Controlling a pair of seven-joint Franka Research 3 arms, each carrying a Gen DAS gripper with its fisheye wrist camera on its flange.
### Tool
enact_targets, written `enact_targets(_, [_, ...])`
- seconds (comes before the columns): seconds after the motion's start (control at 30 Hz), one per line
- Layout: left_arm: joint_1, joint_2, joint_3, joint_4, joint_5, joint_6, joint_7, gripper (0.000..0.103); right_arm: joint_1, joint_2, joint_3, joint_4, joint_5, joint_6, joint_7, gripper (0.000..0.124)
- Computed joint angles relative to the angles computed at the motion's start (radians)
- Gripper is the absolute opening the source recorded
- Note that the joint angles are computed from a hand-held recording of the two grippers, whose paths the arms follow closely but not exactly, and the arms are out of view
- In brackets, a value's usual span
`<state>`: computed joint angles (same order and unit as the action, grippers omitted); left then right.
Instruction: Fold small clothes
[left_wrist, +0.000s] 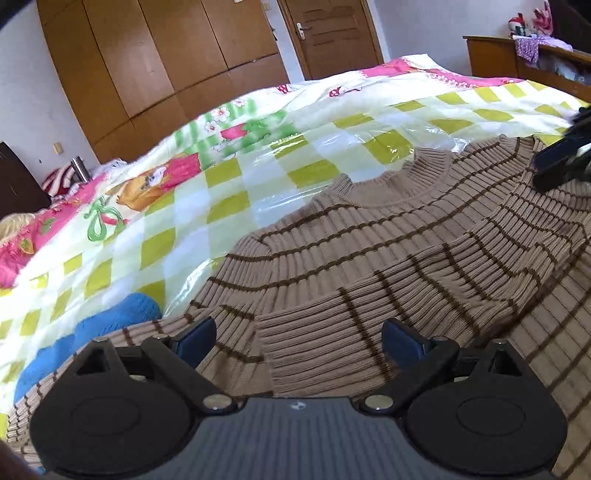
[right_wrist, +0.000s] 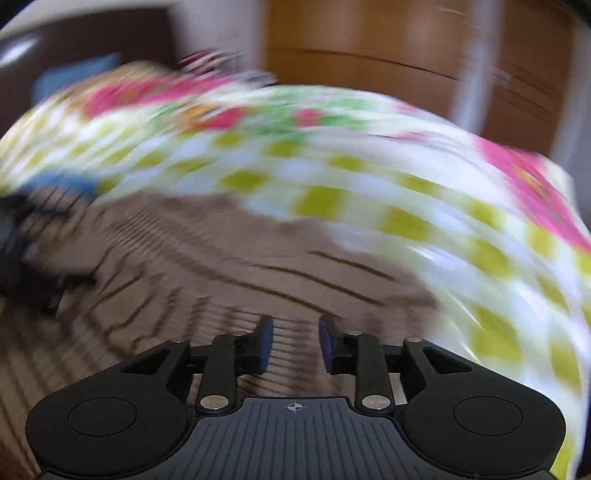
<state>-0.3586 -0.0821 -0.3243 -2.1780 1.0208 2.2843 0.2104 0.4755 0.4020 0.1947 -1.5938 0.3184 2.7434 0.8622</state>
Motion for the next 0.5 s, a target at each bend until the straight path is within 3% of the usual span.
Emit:
enact_targets(0.1, [0.017, -0.030, 0.016, -0.032, -0.037, 0.043, -0.010, 0.103, 0.017, 0.066, 0.016, 0.091, -0.030, -0.066, -0.066, 0.031])
enact_targets(0.17, [0.030, -0.045, 0.019, -0.049, -0.036, 0.065, -0.028, 0.103, 0.046, 0.101, -0.007, 0.139, -0.069, -0.096, -0.052, 0.031])
enact_targets(0.23, [0.045, -0.058, 0.032, -0.069, -0.061, 0.135, -0.023, 0.102, 0.053, 0.129, -0.017, 0.187, -0.082, -0.151, -0.033, 0.031])
enact_targets(0.33, [0.059, -0.040, 0.035, -0.063, -0.111, 0.178, 0.031, 0.078, 0.057, 0.135, -0.020, 0.197, -0.086, -0.167, -0.022, 0.031])
enact_targets(0.4, [0.064, -0.035, 0.031, -0.054, -0.121, 0.179, 0.041, 0.071, 0.063, 0.141, -0.023, 0.207, -0.095, -0.179, -0.018, 0.030])
enact_targets(0.43, [0.066, -0.037, 0.031, -0.052, -0.127, 0.180, 0.042, 0.062, 0.067, 0.138, -0.027, 0.202, -0.102, -0.180, -0.014, 0.029])
enact_targets(0.5, [0.072, -0.046, 0.038, -0.057, -0.159, 0.201, 0.051, 0.050, 0.056, 0.113, -0.022, 0.169, -0.098, -0.178, -0.027, 0.020])
